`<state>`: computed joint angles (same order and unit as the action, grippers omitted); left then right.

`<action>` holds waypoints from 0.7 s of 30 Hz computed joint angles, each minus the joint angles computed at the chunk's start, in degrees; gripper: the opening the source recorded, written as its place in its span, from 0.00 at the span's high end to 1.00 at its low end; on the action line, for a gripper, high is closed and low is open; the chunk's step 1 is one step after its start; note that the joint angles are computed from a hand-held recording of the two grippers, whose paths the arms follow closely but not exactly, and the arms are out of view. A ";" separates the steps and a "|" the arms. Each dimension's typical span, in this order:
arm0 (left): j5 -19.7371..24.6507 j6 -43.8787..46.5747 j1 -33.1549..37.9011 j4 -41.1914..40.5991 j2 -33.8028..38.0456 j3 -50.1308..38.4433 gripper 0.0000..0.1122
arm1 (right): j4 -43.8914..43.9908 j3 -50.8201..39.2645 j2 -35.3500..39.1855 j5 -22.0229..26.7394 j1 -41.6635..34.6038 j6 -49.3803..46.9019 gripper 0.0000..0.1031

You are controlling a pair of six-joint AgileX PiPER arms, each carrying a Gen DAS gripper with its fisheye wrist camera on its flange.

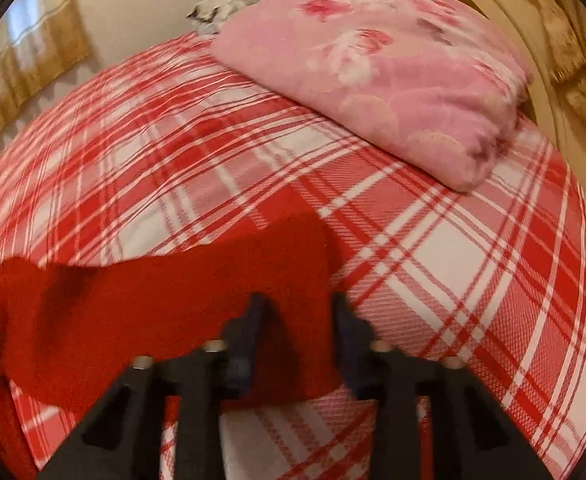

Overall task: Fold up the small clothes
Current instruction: 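Move the right tool to the red sleeve cuff and close on it, then lift the sleeve cuff with the right tool and fold it across the cardigan body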

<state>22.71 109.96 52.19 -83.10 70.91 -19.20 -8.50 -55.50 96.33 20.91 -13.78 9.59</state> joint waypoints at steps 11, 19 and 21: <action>5.35 -0.83 7.67 4.44 0.76 -1.86 0.08 | 10.88 3.05 -8.89 -1.48 -4.19 -9.82 0.92; 11.14 1.72 16.89 6.49 3.48 -4.31 0.08 | 5.59 2.44 -17.50 -0.50 0.34 -4.22 0.92; 12.03 1.87 18.43 7.09 4.44 -4.90 0.08 | 4.45 1.97 -18.48 0.46 2.57 -2.55 0.92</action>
